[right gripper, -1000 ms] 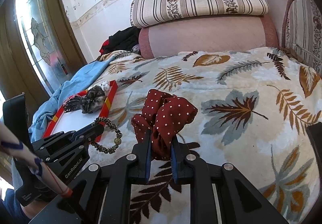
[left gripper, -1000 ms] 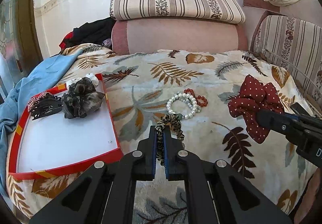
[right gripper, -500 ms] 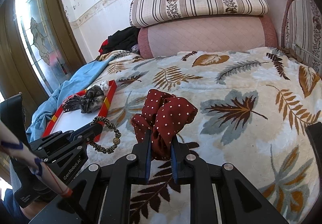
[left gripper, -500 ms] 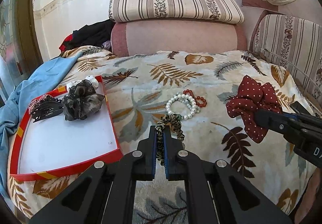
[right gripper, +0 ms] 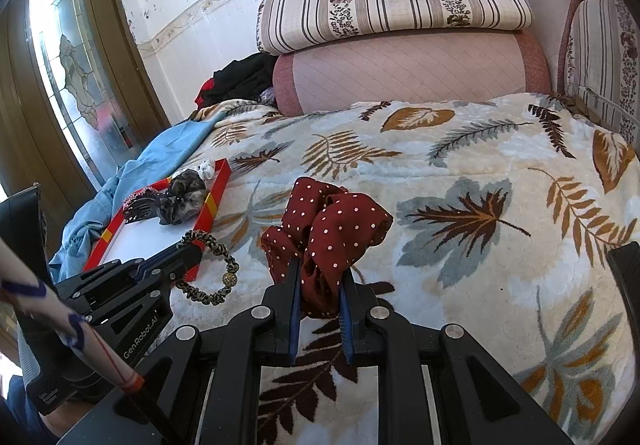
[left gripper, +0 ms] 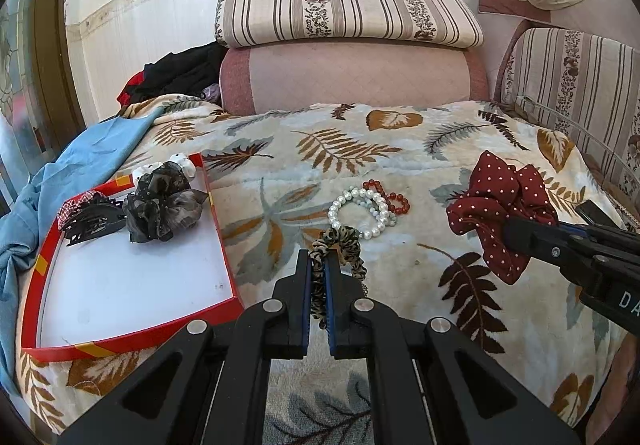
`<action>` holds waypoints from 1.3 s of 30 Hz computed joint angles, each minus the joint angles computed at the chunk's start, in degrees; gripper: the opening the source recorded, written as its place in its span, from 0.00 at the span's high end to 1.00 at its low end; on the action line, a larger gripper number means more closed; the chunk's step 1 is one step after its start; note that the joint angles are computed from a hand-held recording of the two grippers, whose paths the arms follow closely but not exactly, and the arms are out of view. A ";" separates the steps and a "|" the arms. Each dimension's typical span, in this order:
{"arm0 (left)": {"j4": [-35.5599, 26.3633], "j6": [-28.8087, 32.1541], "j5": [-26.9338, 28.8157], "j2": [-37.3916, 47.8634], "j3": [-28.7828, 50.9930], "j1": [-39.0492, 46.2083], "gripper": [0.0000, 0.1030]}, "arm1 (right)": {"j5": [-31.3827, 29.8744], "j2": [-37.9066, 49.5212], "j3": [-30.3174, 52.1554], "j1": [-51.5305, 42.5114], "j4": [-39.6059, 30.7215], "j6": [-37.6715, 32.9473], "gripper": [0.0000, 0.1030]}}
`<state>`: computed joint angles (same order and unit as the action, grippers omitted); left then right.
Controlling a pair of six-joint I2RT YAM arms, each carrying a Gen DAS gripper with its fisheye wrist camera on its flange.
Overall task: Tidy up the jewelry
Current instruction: 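Carry the polka-dot scrunchie and leopard hair tie with both tools over the tray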
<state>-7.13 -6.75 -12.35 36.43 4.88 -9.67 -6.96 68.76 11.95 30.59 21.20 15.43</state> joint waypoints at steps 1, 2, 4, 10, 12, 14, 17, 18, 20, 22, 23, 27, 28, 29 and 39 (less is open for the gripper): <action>-0.32 -0.34 -0.46 -0.14 0.11 -0.51 0.94 | 0.12 -0.03 0.02 0.13 -0.07 0.07 0.83; 0.06 0.00 0.00 0.15 0.08 0.05 0.94 | 0.09 -0.02 0.02 0.10 -0.08 0.06 0.83; -0.39 -0.52 -0.67 -0.35 -0.03 -0.78 0.94 | 0.12 -0.09 0.01 0.09 -0.12 0.12 0.83; -0.49 -0.37 -0.66 -0.29 0.46 -0.75 0.94 | 0.02 0.13 0.00 -0.15 0.05 -0.15 0.83; -1.04 -0.40 -0.56 -0.93 0.62 -0.67 0.94 | 0.03 0.02 0.01 -0.26 -0.04 -0.14 0.83; -2.30 -0.05 0.54 -2.26 1.05 0.35 0.94 | 0.32 -0.16 -0.05 -0.62 -0.11 -0.44 0.83; -5.53 0.82 2.52 -6.34 1.65 2.44 0.94 | 1.05 0.23 0.07 -0.84 0.13 -0.45 0.83; -7.04 0.93 2.98 -8.29 1.74 3.02 0.94 | 1.59 0.48 0.15 -0.55 0.24 -0.25 0.83; -8.66 2.21 5.84 -10.47 2.36 6.49 0.94 | 2.74 0.34 0.29 -0.07 0.00 0.03 0.83; -10.34 3.82 9.58 -12.45 3.11 11.26 0.94 | 3.94 -0.24 0.62 1.04 -0.67 0.75 0.83; -11.24 5.05 12.79 -13.46 3.66 15.29 0.94 | 4.38 -0.66 0.91 1.60 -1.31 1.09 0.83; -11.70 10.19 23.87 -13.39 5.09 30.41 0.94 | 6.20 -2.60 2.53 5.01 -3.95 3.10 0.83; -11.35 11.78 27.47 -12.21 5.56 35.27 0.94 | 6.49 -2.56 3.17 5.96 -4.32 3.74 0.83; -10.80 13.63 31.28 -10.30 6.22 40.46 0.94 | 6.68 -2.14 3.69 6.86 -4.30 4.34 0.83; 0.76 23.86 48.28 16.75 13.63 71.23 0.94 | 11.30 8.78 15.54 21.72 -4.67 7.53 0.83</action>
